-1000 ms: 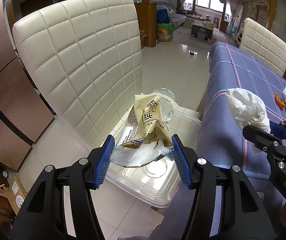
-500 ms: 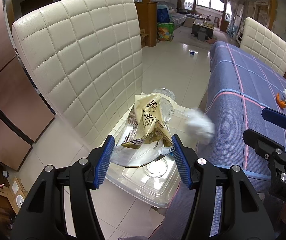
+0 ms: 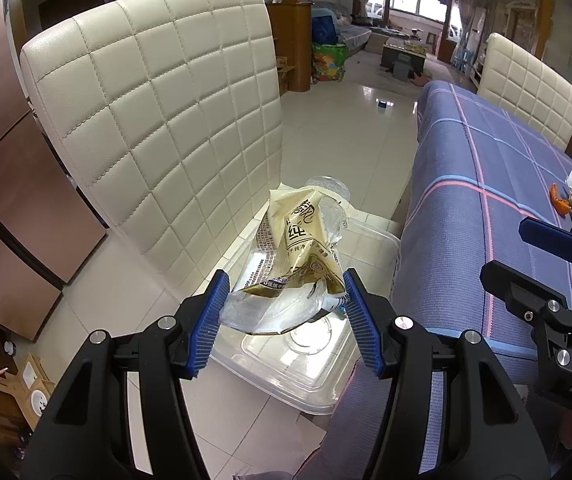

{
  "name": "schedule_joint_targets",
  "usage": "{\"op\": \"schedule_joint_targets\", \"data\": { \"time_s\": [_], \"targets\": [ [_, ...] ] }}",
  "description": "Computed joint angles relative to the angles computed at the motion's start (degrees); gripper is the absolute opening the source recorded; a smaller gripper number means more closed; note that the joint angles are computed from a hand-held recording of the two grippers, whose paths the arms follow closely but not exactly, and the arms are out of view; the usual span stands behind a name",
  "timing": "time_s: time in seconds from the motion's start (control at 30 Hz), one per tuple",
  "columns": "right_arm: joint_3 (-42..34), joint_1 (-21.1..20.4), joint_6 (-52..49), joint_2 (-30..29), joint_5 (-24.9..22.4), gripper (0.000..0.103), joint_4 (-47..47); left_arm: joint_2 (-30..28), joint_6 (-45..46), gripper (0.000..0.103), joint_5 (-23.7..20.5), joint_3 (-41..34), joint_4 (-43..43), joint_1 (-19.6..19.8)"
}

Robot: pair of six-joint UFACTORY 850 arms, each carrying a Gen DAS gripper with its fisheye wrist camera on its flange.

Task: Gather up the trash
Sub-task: 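Open the left gripper to drop the gold wrapper into the bin, then move both grippers back over the table toward the remaining trash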

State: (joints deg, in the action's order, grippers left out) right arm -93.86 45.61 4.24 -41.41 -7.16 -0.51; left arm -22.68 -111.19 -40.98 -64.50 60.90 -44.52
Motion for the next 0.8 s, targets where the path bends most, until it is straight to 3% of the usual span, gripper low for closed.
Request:
{"op": "schedule_joint_targets", "data": {
  "time_s": [0.3, 0.57, 0.6, 0.67, 0.73, 0.8],
  "targets": [
    [0.15, -0.15, 0.99, 0.11, -0.17, 0.062, -0.58, -0.38, 0.01, 0.059, 0.19, -0.46, 0.16, -0.19],
    [0.61, -0.11, 9.71, 0.44, 0.32, 0.062, -9.89, -0.61, -0.07, 0.062, 1.0, -0.86, 1.43, 0.14],
    [0.7, -0.15, 9.66, 0.49, 0.41, 0.062, -9.81, -0.54, -0.11, 0.065, 1.55, -0.84, 1.63, 0.29],
    [0.79, -0.25, 9.88, 0.54, 0.52, 0.062, -10.01, -0.68, -0.57, 0.088, 1.49, -1.13, 1.91, 0.43],
    [0.82, -0.34, 10.54, 0.54, 0.56, 0.062, -10.66, -0.58, -2.27, 0.094, 1.38, -1.0, 3.28, 0.41],
    [0.78, -0.52, 8.95, 0.51, 0.47, 0.062, -8.93, -0.74, -2.27, 0.095, 1.18, -1.29, 3.81, 0.36]
  ]
}}
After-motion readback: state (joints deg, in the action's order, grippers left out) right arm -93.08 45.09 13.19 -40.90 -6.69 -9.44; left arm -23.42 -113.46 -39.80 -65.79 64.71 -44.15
